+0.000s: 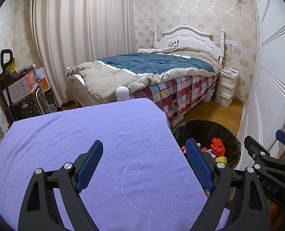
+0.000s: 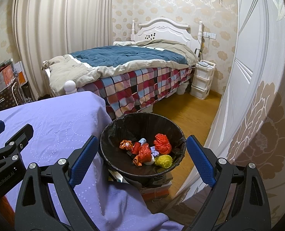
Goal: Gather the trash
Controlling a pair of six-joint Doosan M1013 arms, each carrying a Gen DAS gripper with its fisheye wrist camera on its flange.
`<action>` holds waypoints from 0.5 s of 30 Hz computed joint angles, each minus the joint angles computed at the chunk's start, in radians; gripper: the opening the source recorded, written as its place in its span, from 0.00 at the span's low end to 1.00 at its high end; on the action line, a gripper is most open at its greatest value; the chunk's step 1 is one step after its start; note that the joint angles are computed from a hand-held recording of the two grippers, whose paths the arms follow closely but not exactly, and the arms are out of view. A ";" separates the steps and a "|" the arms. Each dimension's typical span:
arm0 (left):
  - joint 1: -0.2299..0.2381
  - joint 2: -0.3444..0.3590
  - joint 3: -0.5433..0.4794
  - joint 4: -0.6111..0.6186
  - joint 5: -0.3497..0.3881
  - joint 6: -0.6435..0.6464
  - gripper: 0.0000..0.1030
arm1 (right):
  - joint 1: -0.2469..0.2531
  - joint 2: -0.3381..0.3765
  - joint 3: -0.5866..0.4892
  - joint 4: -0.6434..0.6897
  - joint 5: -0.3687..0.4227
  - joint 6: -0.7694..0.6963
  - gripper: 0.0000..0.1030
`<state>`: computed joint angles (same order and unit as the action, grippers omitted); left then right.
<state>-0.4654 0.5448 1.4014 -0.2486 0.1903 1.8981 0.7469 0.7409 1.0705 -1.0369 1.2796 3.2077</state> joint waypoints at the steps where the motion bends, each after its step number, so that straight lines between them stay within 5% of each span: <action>1: 0.000 0.000 0.000 -0.002 0.002 0.001 0.82 | 0.000 0.000 -0.001 0.000 0.001 0.000 0.88; 15: -0.001 -0.004 0.009 0.000 -0.006 -0.003 0.82 | 0.002 0.002 -0.002 -0.001 0.002 0.001 0.88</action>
<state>-0.4660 0.5410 1.4106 -0.2483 0.1839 1.8947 0.7489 0.7428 1.0680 -1.0378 1.2817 3.2083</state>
